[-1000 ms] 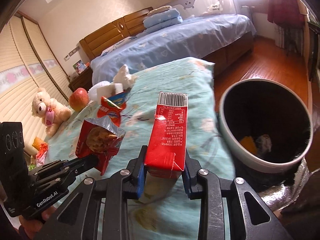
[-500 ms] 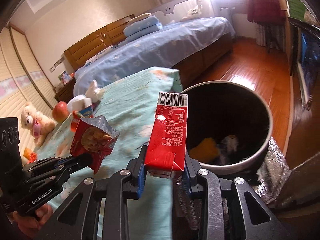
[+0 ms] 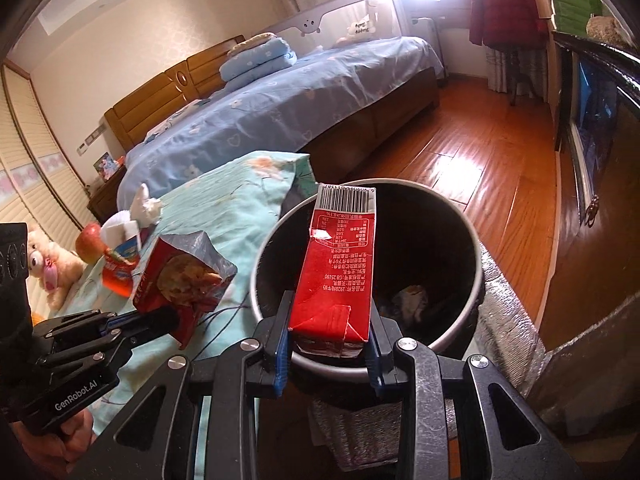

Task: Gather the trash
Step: 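Carry both items over the bin and open both tools to drop them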

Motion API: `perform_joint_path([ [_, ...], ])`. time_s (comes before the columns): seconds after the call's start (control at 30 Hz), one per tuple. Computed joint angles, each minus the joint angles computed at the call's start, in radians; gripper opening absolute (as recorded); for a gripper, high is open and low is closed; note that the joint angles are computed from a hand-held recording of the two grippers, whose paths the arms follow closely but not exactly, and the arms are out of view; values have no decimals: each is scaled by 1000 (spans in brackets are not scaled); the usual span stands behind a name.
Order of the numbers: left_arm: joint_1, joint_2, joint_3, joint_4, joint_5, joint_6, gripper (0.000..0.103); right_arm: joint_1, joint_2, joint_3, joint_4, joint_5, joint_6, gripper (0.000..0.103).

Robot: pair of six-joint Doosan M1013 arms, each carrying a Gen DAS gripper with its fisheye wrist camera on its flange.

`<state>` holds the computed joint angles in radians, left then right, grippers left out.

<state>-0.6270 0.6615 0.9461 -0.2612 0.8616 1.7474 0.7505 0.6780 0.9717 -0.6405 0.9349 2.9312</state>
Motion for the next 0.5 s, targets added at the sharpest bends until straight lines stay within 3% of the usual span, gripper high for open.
perform_joint_path([
  [0.5, -17, 83, -141, 26, 95, -21, 4, -32, -7, 12, 35, 7, -30, 31],
])
